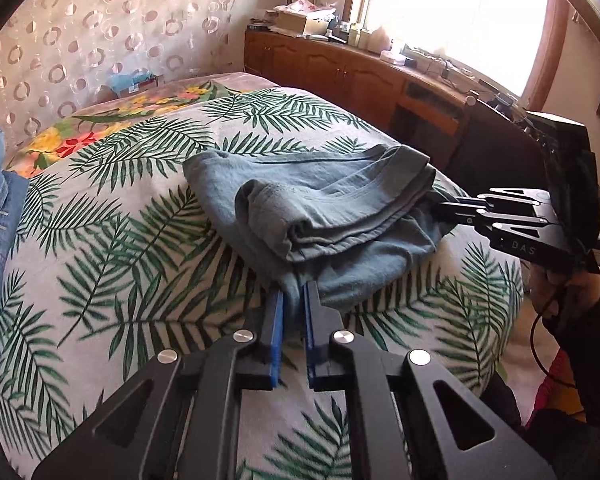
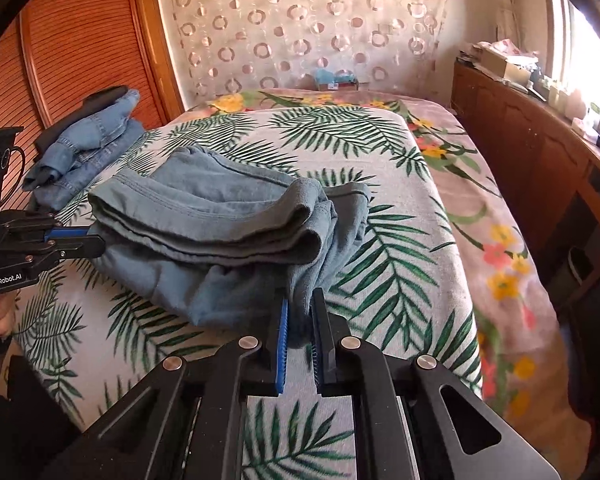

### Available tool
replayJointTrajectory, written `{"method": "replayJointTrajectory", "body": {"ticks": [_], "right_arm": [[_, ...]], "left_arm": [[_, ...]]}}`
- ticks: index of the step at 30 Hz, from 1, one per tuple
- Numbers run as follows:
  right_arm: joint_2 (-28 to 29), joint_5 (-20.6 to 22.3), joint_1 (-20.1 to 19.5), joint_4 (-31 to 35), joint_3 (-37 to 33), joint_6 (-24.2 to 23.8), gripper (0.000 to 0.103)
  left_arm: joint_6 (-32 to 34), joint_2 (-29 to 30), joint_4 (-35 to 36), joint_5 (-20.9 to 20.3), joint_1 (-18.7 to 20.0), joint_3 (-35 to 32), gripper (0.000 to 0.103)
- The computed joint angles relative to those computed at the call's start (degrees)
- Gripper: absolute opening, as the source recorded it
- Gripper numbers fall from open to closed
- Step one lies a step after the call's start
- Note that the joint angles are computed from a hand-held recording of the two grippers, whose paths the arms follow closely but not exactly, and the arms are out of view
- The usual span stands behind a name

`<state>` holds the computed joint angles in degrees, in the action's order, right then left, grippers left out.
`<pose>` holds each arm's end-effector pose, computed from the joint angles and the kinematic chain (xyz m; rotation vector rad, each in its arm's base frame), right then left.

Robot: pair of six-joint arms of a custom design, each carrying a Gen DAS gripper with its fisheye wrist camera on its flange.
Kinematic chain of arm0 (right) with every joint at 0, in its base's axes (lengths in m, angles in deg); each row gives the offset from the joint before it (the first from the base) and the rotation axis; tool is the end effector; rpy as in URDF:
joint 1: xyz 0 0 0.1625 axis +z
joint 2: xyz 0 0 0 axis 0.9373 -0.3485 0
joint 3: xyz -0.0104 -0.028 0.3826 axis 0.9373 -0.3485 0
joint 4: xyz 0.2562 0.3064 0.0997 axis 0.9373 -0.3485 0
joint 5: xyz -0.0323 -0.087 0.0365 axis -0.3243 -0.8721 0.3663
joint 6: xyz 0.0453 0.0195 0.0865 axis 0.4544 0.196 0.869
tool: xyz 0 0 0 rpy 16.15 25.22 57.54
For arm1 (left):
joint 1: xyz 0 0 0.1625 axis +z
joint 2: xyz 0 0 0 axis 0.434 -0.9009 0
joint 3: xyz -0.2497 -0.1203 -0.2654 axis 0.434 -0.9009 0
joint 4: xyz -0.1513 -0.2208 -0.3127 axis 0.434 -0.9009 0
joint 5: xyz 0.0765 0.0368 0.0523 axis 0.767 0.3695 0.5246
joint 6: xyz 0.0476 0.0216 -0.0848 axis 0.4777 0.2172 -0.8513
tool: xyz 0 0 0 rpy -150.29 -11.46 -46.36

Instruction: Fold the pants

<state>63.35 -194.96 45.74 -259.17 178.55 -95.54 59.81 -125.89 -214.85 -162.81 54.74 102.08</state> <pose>0.3130 -0.4857 -0.0721 0.6215 -2.3563 0.9050 0.0726 -0.5429 0.3105 1.0162 2.5027 -0.5293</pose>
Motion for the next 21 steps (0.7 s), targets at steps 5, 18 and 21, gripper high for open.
{"method": "replayJointTrajectory", "body": {"ticks": [5,18,21], "right_arm": [[-0.30,1.60,0.95,-0.62,2.53,0.79,0.010],[-0.59,2.18,2.62,-2.58,6.02,1.87,0.010],[-0.56,1.87,2.62,-2.28,5.99,2.64,0.010]], "left_arm": [[0.29,-4.46,-0.08,-0.75,1.02,3.15,0.010],[0.17,-9.64,-0.27,-0.46,2.55,6.85,0.007],[0.13,-8.85,-1.10,-0.09,2.33,6.60,0.007]]}}
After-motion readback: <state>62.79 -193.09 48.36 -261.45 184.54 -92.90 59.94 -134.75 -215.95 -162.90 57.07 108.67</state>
